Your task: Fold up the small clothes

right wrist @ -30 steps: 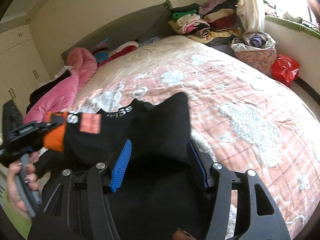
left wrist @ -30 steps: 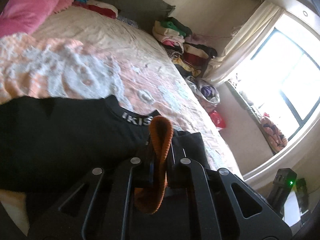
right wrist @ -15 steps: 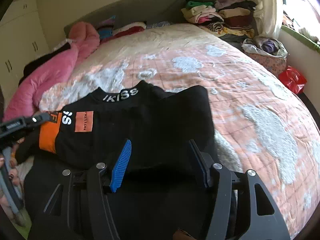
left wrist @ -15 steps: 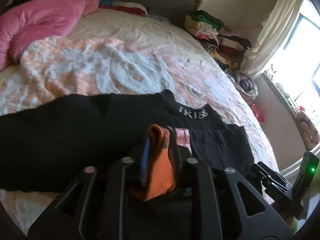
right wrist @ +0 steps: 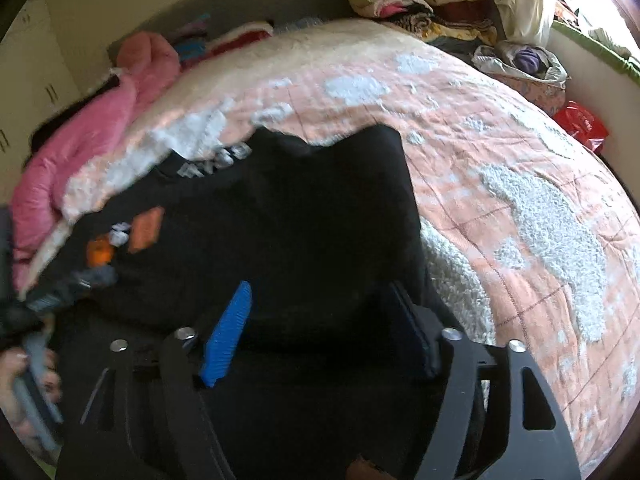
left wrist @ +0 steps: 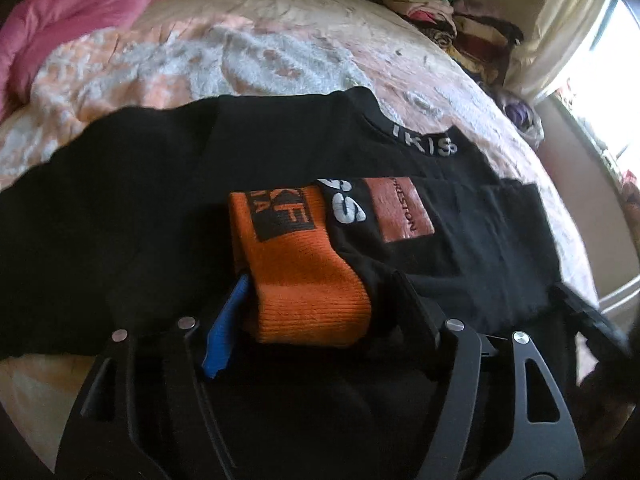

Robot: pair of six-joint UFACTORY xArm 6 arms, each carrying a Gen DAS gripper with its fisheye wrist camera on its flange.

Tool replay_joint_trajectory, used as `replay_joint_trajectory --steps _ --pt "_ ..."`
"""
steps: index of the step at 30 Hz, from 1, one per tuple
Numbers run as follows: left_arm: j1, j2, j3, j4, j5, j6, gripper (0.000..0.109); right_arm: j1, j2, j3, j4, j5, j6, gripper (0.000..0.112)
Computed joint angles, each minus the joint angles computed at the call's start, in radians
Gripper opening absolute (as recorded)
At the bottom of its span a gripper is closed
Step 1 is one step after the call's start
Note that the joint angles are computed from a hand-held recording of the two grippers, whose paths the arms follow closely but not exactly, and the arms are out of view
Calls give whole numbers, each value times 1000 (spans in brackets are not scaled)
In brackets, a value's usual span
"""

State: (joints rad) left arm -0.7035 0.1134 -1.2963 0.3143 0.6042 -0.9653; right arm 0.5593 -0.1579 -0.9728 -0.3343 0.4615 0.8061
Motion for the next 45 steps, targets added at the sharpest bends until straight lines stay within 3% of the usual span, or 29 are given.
replay_joint_trajectory --steps 2,4,7,11,29,33,45 --pt "-3 -15 8 -4 -17 7 76 8 -27 21 -19 -27 21 84" --pt "-5 -48 42 24 -53 -25 78 17 -45 28 -63 -30 53 86" --pt "-10 -89 72 105 -53 -96 83 31 -66 36 -105 -37 91 94" --pt "-11 -138 100 172 -36 -172 94 53 -74 26 -160 -32 130 95" --pt "-1 -386 262 456 196 -493 94 171 60 -163 -219 -5 91 96" --pt "1 -449 307 524 296 -578 94 202 112 -228 -214 -7 56 96" --pt "15 -582 393 547 525 -766 94 273 269 -418 -155 -19 -67 96"
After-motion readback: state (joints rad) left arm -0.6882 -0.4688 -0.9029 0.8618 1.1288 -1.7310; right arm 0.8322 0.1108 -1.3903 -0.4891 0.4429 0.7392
